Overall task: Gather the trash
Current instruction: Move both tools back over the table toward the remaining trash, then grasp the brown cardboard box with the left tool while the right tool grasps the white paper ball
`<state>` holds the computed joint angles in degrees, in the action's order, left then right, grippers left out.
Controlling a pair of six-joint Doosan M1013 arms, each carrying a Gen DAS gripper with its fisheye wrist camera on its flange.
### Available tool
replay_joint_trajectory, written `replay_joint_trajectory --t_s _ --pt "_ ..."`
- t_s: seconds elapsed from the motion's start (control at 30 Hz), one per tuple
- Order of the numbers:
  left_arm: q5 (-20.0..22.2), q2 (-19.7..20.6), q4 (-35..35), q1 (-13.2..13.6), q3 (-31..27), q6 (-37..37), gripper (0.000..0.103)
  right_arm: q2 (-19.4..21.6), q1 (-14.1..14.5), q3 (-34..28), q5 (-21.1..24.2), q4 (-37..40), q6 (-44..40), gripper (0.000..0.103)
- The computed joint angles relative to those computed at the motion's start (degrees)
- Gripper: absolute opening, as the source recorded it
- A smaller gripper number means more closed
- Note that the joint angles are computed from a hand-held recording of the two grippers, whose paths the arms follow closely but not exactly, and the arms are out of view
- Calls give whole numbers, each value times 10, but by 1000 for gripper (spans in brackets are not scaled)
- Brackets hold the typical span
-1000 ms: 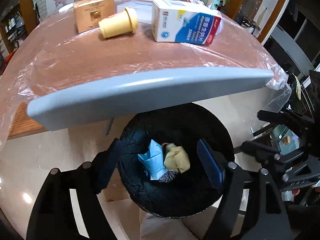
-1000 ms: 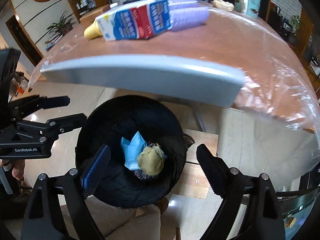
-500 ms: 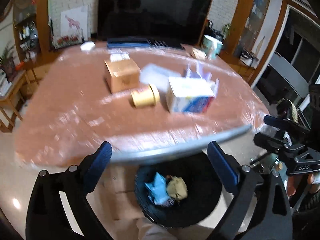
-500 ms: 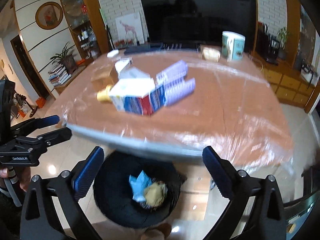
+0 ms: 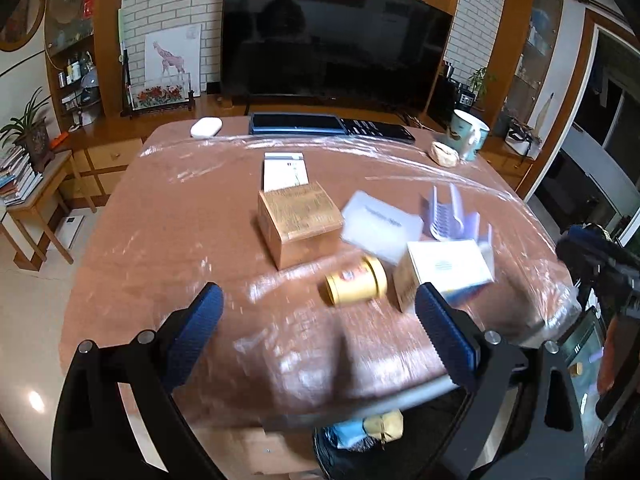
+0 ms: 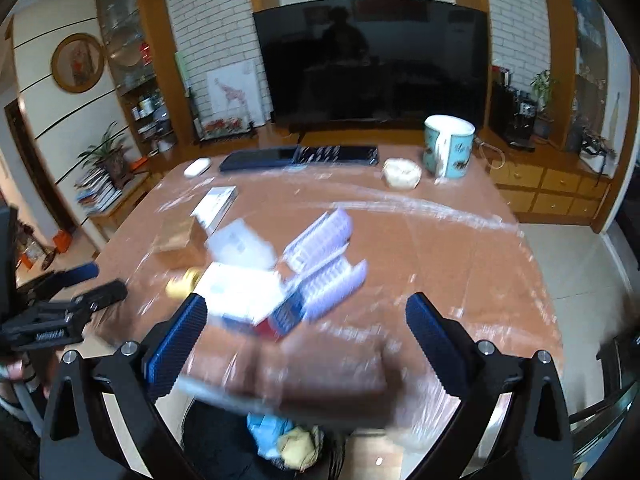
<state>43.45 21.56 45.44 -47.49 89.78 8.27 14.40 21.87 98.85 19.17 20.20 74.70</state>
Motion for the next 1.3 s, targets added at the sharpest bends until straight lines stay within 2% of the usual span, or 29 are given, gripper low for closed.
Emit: replay_joint_trajectory --t_s 0.2,0.3,0.4,0.6,0.87,1.1,1.2,1.3 --pt "-26 15 -28 29 -20 49 97 48 -4 -68 8 -152 179 98" --pt "-39 21 -47 41 -28 79 97 72 -7 -97 30 -173 207 98" --pt "-41 30 -68 50 -36 107 97 94 -14 -120 43 -156 199 98" --pt "-22 50 -103 62 -59 129 97 133 -22 -167 75 -177 205 98" --pt "18 73 -108 64 -86 106 97 200 -32 -253 124 -166 152 98" --pt "28 80 -103 68 -93 90 97 245 -38 -317 159 -127 103 98" --pt "28 81 -102 70 -95 87 97 259 -43 -338 177 -99 81 94" --pt "27 83 -105 71 -97 91 95 269 -45 -353 192 -82 67 85"
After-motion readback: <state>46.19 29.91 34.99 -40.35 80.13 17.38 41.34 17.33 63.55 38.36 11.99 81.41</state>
